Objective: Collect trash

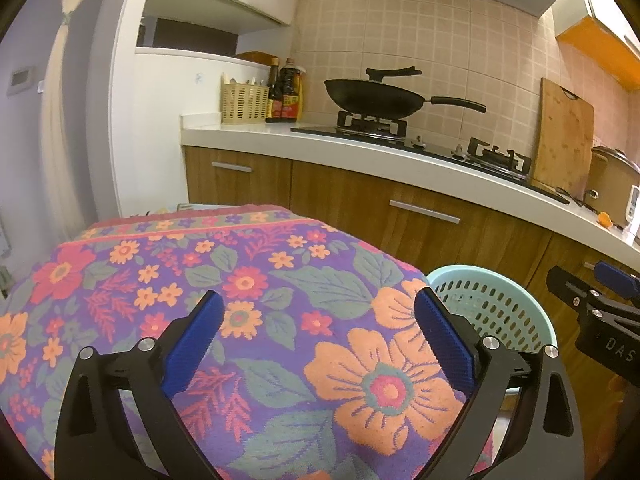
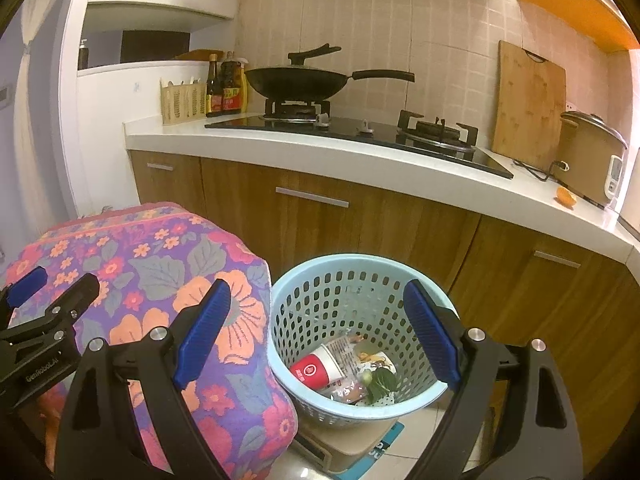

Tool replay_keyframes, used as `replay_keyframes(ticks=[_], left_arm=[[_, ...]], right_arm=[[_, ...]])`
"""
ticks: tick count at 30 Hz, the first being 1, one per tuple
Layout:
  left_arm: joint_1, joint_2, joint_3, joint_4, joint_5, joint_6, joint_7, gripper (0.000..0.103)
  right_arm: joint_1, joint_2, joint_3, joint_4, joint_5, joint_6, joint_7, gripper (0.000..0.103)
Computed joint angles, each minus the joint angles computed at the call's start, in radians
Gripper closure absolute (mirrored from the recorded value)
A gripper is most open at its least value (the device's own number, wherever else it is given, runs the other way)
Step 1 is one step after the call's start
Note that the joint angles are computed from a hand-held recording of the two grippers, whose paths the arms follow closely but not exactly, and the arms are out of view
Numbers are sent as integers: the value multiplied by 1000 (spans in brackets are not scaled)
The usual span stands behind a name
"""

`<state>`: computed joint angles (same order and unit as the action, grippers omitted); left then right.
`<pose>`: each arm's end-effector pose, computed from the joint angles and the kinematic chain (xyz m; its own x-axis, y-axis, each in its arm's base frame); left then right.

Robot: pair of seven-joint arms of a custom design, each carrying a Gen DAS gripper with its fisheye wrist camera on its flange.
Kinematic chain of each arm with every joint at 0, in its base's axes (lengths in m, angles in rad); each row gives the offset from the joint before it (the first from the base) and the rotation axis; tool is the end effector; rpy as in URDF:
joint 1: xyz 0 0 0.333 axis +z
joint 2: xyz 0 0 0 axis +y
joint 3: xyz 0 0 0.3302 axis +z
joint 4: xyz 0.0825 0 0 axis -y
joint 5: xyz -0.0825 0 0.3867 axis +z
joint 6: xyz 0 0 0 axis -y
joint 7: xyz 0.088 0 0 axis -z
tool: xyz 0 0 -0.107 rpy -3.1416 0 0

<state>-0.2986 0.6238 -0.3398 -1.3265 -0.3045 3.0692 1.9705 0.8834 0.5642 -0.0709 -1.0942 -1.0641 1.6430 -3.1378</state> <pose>0.6858 -0.3719 0.5282 -0.5910 -0.7982 0.1166 -0.3845 0.1516 -0.9106 0.5537 0.4812 0.5634 -0.6341 -0.7716 0.0502 -0.3804 0.2547 -0.8890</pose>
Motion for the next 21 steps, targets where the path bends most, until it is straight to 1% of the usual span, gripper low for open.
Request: replay_keyframes(ticks=[3,13,21], left_arm=[[4,0,-5,0,0,-3,4,10],[-4,2,4,3,5,-5,0,8],[-2,3,1,6,5,-10,1,8]], right_arm=[[-4,-1,2,-3,6,3,-3,19],[-1,9,-2,7,5,-4,-10,19],[-6,-8,3,-16,4,6,7,19]])
